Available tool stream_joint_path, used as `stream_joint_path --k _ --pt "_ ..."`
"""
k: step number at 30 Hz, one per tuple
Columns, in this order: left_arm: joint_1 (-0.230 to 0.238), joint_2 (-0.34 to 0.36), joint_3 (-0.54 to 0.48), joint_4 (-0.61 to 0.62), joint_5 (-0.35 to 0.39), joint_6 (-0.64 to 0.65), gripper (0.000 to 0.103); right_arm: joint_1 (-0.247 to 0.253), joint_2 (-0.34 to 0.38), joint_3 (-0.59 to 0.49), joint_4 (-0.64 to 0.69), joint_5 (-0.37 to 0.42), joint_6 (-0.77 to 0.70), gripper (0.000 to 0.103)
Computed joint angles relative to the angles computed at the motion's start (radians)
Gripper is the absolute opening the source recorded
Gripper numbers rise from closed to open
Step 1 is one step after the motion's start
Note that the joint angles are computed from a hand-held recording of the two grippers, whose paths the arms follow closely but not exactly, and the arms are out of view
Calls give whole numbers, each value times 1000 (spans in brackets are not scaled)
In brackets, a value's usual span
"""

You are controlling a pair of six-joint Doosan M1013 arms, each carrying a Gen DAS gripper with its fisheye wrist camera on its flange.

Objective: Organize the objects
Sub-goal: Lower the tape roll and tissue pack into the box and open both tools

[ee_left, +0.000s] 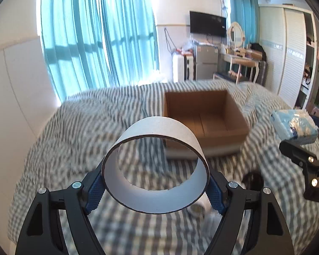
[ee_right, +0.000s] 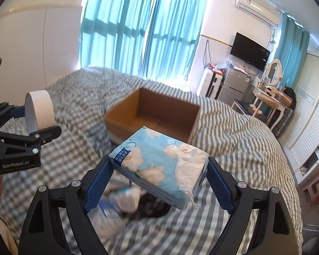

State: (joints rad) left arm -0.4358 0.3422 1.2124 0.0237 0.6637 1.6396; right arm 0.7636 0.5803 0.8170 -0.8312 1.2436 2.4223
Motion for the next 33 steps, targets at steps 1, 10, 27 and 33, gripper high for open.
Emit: stream_joint_path --k 1,10,27,33 --pt "3 12 -29 -6 7 4 82 -5 9 -24 1 0 -19 87" --pt "9 161 -311 -73 78 95 82 -84 155 -361 88 39 -217 87" --pt "-21 521 -779 -137 354 112 82 -247 331 -560 298 37 -228 87" --pt "-39 513 -742 -110 306 141 82 -247 298 -458 251 -44 -240 87"
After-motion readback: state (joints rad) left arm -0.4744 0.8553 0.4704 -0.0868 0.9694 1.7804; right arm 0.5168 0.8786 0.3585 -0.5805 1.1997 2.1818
